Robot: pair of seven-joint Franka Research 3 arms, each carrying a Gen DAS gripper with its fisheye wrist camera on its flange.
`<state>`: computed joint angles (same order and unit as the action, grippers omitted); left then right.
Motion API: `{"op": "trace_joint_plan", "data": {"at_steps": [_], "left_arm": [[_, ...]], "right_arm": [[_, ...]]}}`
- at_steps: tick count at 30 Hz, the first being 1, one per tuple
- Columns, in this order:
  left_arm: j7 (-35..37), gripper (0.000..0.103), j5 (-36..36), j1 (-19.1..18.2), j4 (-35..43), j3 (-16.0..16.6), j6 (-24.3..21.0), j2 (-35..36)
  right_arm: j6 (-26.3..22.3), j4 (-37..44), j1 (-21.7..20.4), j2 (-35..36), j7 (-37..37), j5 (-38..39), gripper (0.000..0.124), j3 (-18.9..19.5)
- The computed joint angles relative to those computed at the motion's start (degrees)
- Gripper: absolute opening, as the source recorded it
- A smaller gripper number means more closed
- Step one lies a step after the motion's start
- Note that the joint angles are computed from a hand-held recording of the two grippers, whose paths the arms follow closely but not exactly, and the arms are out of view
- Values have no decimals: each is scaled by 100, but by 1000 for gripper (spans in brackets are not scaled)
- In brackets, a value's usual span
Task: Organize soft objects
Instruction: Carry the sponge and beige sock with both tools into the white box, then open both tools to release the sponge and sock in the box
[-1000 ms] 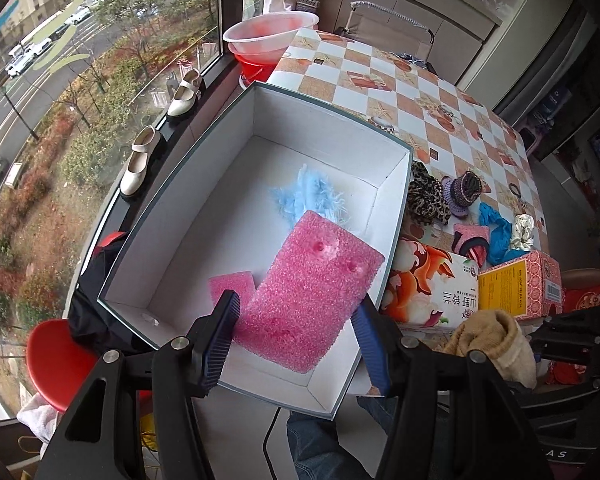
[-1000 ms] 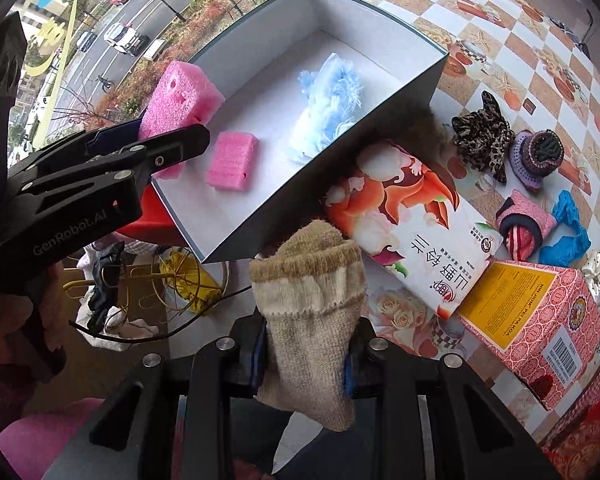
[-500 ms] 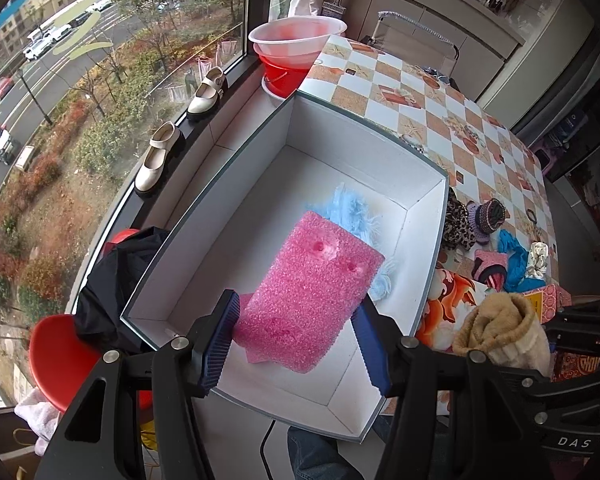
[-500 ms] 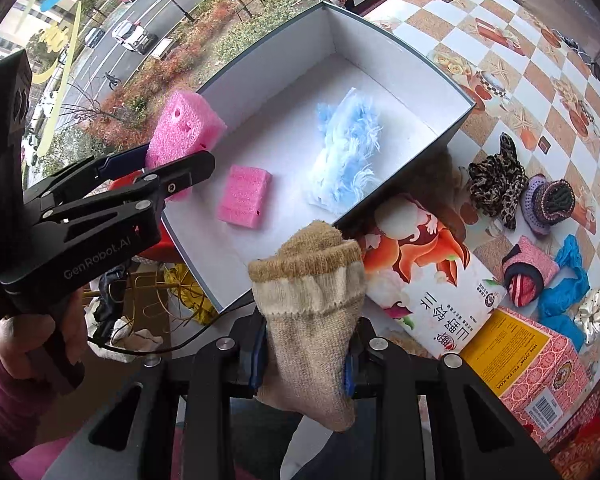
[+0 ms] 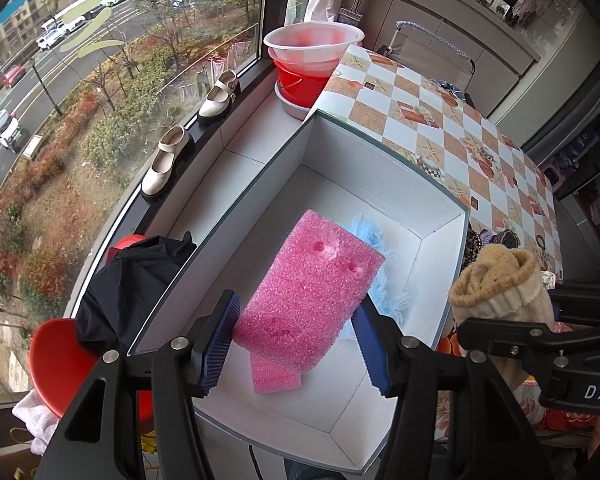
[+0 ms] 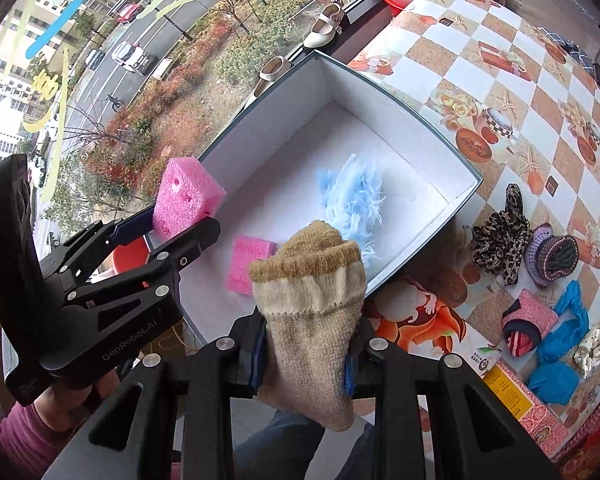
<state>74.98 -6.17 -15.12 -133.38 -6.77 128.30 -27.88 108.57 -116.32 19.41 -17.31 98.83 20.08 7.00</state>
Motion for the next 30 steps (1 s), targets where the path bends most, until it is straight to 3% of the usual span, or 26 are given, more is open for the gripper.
{"op": "trace_joint_plan", "data": {"at_steps": [16,19,20,21,23,26,28,30], "left_arm": [[-228,64,106,92,233,-122,-92,361],[-298,73,189,101,274,-159,-135,402],[-327,81,235,108,309,-177,-172,436],[-368,81,300,122,358,-203,-246,479],[-475,81,383,145,544,-242,-578,651],[-469,82,-30,116,601,-113,-769,803],[-498,89,-150,136,557,-107,-736,794],[-550,103,-95,158,538,-159,-679,770]], "right_arm": [[178,411,-52,509,104,-139,30,-44],[209,439,-59,556,129,-86,30,-68],[213,442,-63,567,140,-72,31,-74],[220,440,-70,577,154,-65,33,-81],[255,415,-93,557,275,-126,65,-71],[267,405,-124,524,442,-215,72,-71],[201,440,-141,534,485,-265,75,-81],[143,449,-164,519,558,-364,102,-77]]}}
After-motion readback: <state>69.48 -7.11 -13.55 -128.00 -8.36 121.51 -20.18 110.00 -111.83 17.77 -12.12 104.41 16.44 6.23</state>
